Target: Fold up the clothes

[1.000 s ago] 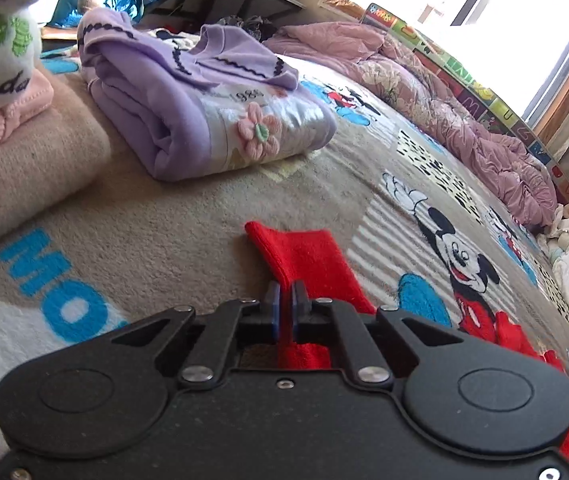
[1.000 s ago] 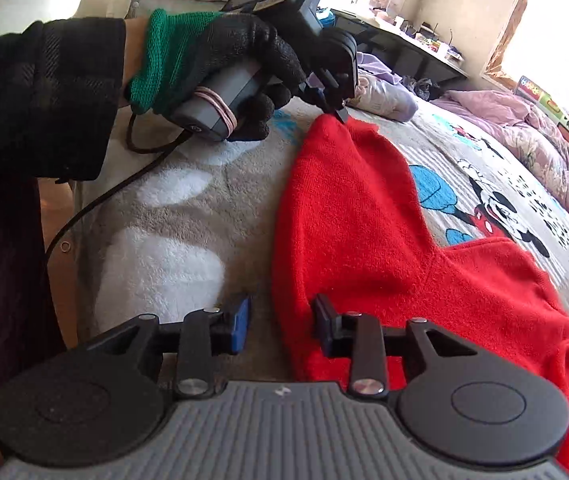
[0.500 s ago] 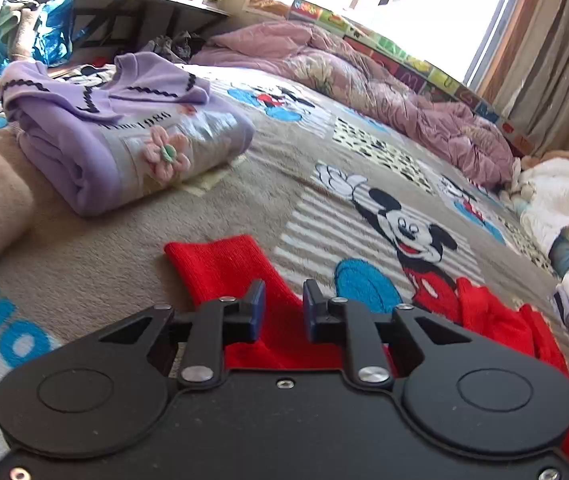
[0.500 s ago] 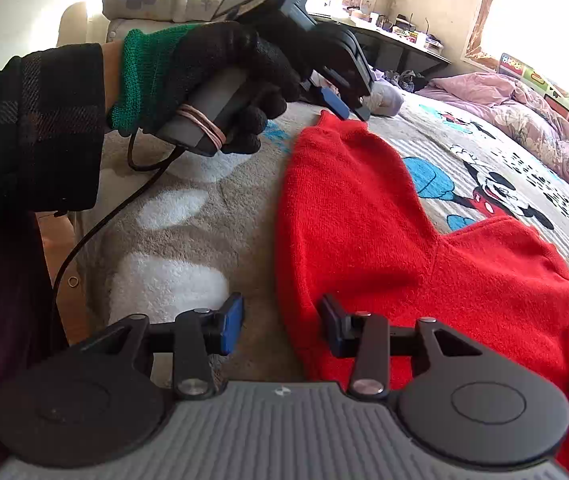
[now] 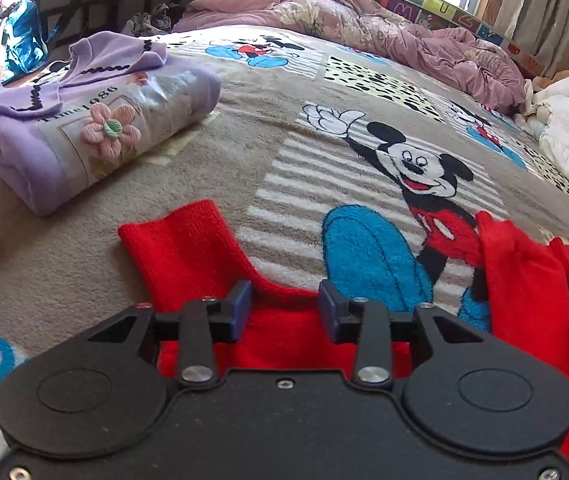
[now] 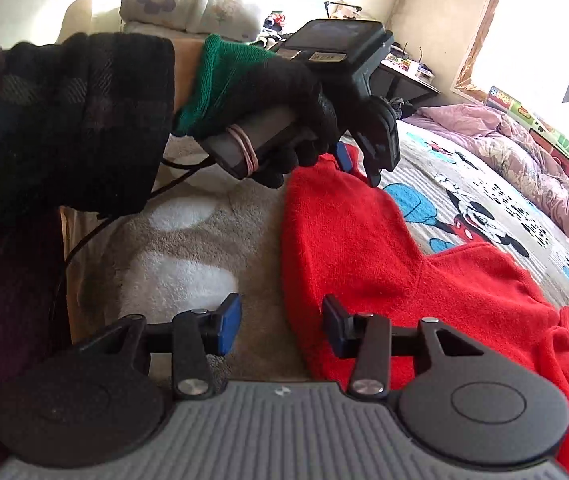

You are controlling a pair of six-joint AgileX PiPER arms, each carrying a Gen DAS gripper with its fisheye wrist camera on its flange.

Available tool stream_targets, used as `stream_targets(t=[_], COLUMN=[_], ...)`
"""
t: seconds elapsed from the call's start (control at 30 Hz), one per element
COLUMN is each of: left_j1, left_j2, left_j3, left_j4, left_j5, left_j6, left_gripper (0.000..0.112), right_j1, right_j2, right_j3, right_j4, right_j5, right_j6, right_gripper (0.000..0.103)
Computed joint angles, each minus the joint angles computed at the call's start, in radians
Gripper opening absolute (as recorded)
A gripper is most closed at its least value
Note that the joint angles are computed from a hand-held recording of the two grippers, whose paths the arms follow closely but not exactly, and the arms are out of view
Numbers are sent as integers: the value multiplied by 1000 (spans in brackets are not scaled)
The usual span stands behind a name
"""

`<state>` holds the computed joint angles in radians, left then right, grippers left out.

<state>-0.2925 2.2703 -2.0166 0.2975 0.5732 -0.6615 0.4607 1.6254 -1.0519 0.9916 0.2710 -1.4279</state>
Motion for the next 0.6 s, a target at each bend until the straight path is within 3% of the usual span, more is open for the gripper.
stream_targets(t=[0.07, 0.2, 0.33, 0.47, 0.6], left_j1=[-7, -29, -81, -142, -203], left_j2=[-44, -86, -86, -38, 28], left_j3=[69, 143, 142, 72, -25], left_j4=[25, -75, -280, -517, -544], left_j5=[-87, -219, -290, -258, -175], left_j6=[-42, -20, 115, 280, 368], left_gripper=[39, 40, 40, 40, 42], right_j1=[-69, -275, -504, -627, -668], right_j2=[-46, -78, 24, 248, 480], right_j3=[7, -50, -193, -462, -784], right_j4=[44, 82, 139, 6, -159], right_j5=[62, 218, 341, 384, 469], right_j6=[19, 122, 250, 501, 761], right_gripper=[42, 43, 43, 43, 45])
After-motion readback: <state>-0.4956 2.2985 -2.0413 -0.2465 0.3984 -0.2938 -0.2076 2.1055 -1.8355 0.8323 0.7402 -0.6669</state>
